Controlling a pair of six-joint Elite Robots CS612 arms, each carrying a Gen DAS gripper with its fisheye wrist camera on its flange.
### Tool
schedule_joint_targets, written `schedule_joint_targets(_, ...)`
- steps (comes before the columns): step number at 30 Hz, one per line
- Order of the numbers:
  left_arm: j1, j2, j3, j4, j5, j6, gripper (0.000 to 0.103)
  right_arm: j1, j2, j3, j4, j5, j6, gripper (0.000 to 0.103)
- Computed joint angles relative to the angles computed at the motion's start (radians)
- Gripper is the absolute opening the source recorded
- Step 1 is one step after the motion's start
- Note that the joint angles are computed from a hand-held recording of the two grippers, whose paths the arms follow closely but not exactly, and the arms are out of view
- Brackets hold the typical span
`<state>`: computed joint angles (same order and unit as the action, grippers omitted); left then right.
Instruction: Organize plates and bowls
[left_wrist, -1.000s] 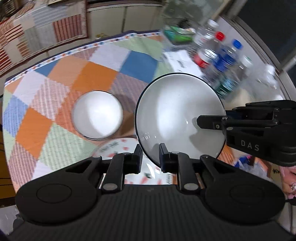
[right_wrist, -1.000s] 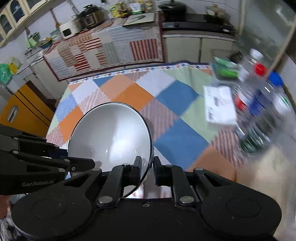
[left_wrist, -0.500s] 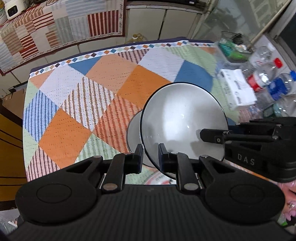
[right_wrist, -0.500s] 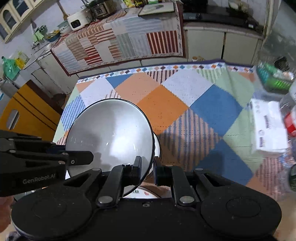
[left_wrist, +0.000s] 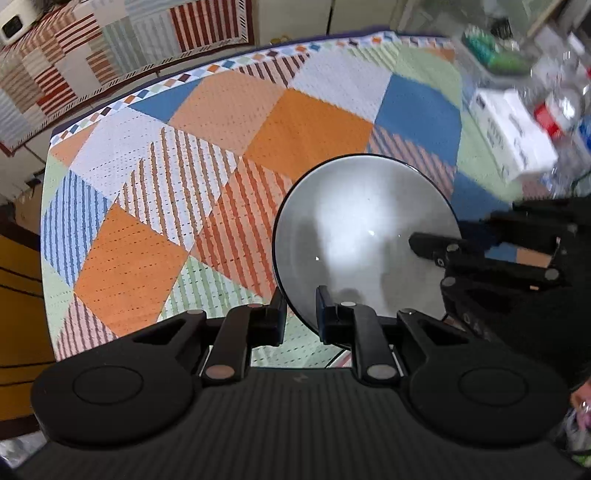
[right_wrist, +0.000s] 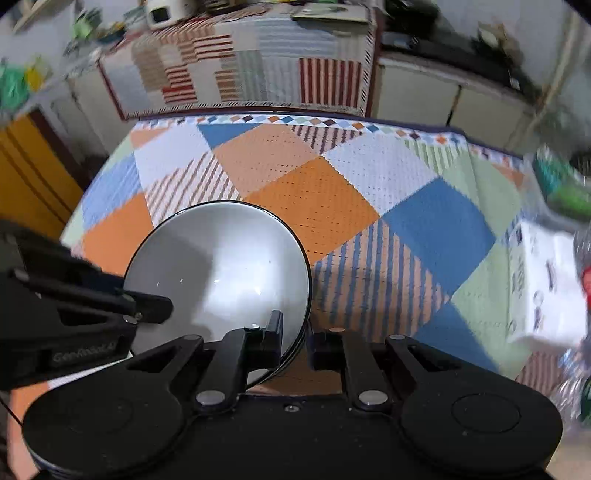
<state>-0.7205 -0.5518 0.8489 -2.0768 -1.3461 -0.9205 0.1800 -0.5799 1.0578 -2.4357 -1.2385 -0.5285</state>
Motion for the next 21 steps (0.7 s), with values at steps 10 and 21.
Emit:
schedule_joint_targets(10,-0.014,-0.009,0.046,-0.059,0.083,0.012,0.017,0.012,0.018,0.037,-0.157,-0.051,-0.063,0.017)
schedule_joint_targets(21,-0.052,-0.133,0.297,-0.375,0.163,0.049,0.02,-0.092,-0.033,0.184,-0.405,0.311,0.023,0.033)
